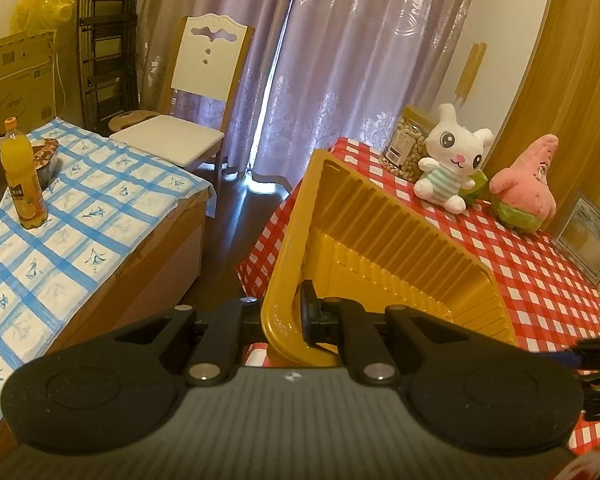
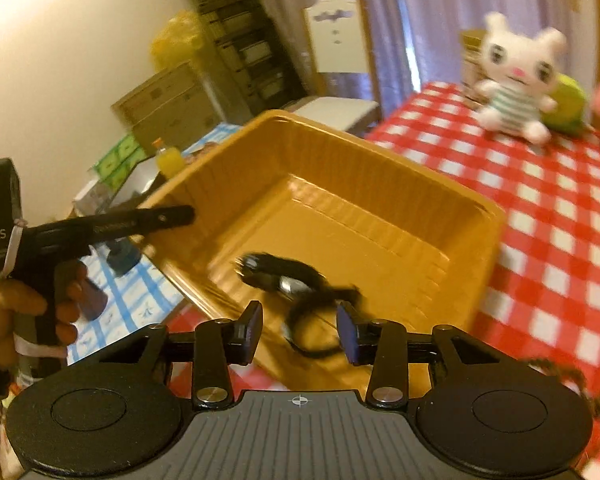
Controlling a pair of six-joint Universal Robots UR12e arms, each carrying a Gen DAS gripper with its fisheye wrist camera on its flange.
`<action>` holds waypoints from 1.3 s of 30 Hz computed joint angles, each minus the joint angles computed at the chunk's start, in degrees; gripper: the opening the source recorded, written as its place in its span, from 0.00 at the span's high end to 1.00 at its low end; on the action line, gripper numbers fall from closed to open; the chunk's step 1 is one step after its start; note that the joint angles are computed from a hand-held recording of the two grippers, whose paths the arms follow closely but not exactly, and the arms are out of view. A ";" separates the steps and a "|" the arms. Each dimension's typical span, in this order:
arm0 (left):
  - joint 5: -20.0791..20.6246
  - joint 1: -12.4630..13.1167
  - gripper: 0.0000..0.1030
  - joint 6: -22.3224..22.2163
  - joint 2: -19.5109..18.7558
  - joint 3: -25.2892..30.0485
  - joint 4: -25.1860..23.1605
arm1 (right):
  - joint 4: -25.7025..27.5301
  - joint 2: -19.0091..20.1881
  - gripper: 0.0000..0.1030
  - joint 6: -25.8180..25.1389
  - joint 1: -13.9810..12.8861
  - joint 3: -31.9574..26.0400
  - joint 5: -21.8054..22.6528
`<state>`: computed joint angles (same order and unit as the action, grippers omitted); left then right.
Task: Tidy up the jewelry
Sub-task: 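Carry the held item over the orange tray and open the right gripper, then return the right gripper to the bead pile and grasp a necklace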
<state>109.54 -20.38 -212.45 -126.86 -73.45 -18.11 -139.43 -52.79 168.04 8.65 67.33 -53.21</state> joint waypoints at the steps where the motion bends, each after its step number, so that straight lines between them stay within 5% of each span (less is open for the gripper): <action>1: 0.31 -0.06 0.92 -0.14 -0.06 0.12 -0.14 | -1.15 -0.60 0.60 0.96 -0.53 1.18 0.47; 5: 1.09 -0.29 0.92 -0.38 -0.13 0.35 -0.23 | -5.29 -3.48 0.60 6.18 -2.65 6.29 -2.23; 14: 1.14 -0.45 0.92 0.46 0.23 -0.30 0.38 | -0.42 -6.14 0.60 13.79 -4.83 10.62 -7.75; 27: -8.25 2.81 0.92 3.11 0.12 -0.72 1.50 | -3.99 -3.98 0.60 33.87 -1.53 8.75 -19.40; 35: -11.84 4.02 0.92 4.40 -0.01 -0.91 2.16 | -4.68 -2.73 0.60 40.95 -0.60 7.42 -25.00; 39: -12.90 4.39 0.92 4.51 -0.14 -0.76 2.07 | -4.37 -2.78 0.75 40.24 -0.79 7.28 -24.77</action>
